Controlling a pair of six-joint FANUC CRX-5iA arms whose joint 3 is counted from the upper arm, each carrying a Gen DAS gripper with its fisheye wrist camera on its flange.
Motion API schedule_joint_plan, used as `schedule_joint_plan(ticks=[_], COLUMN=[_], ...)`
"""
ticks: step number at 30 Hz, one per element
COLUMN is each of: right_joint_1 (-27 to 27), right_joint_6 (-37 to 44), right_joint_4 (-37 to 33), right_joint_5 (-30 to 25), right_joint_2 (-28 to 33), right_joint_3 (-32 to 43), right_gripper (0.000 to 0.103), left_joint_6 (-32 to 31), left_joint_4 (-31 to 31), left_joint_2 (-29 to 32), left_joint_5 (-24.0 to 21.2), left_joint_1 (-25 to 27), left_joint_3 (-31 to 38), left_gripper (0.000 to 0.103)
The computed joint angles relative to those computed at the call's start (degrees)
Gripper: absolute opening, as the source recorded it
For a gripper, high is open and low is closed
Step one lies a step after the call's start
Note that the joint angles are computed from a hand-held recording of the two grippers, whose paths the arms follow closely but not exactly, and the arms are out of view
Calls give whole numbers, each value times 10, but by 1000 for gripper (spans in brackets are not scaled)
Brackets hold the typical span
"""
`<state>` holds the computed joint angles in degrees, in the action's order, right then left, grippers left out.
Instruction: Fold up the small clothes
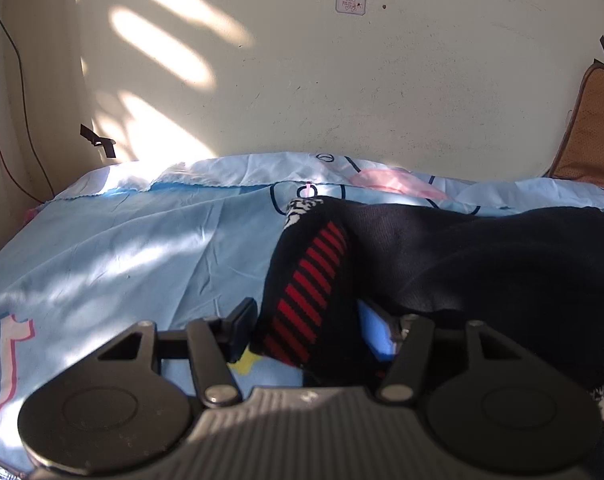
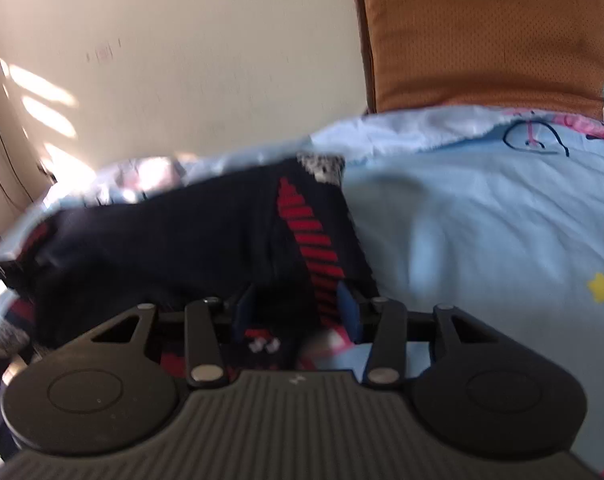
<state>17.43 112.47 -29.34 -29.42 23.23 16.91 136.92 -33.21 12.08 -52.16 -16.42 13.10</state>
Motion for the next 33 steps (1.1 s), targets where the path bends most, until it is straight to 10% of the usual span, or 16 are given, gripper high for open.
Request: schedule_joint_plan(ticks=[7, 18, 22, 24, 25, 26, 29, 33], right_joint_1=[-92, -164, -168, -167, -167, -165, -171, -201], right_joint_6=[209, 194, 192, 193, 193, 193, 218, 244], right_joint_4=[-264, -338, -360, -365, -367, -367, -384, -444], right_joint_5=[-93, -199, -227, -247, -255, -260, -269, -289], right_joint_2=[-102, -157, -141, -129, -125, -122, -130, -127], right_joint_3=[-75, -173, -165, -154, -150, -147, -150, -133], right_gripper=[47, 45, 35, 17, 12, 6, 6, 5], left_joint_6=[37, -117, -90, -112, -147, -159, -163, -274], left_joint_4=[-27, 328, 329, 352, 391, 414, 424, 586], left_joint_2=[-113, -254, -250, -247, -244, -239, -250, -279], left_joint_5=[25, 156, 161, 169, 173, 171, 187, 284], left_joint_1=[-32, 68, 60, 61, 67, 69, 68, 91], left_joint_3=[-90, -319, -331, -337, -346, -350, -360, -422], left_gripper=[66, 80, 77, 55, 19, 11, 10, 9])
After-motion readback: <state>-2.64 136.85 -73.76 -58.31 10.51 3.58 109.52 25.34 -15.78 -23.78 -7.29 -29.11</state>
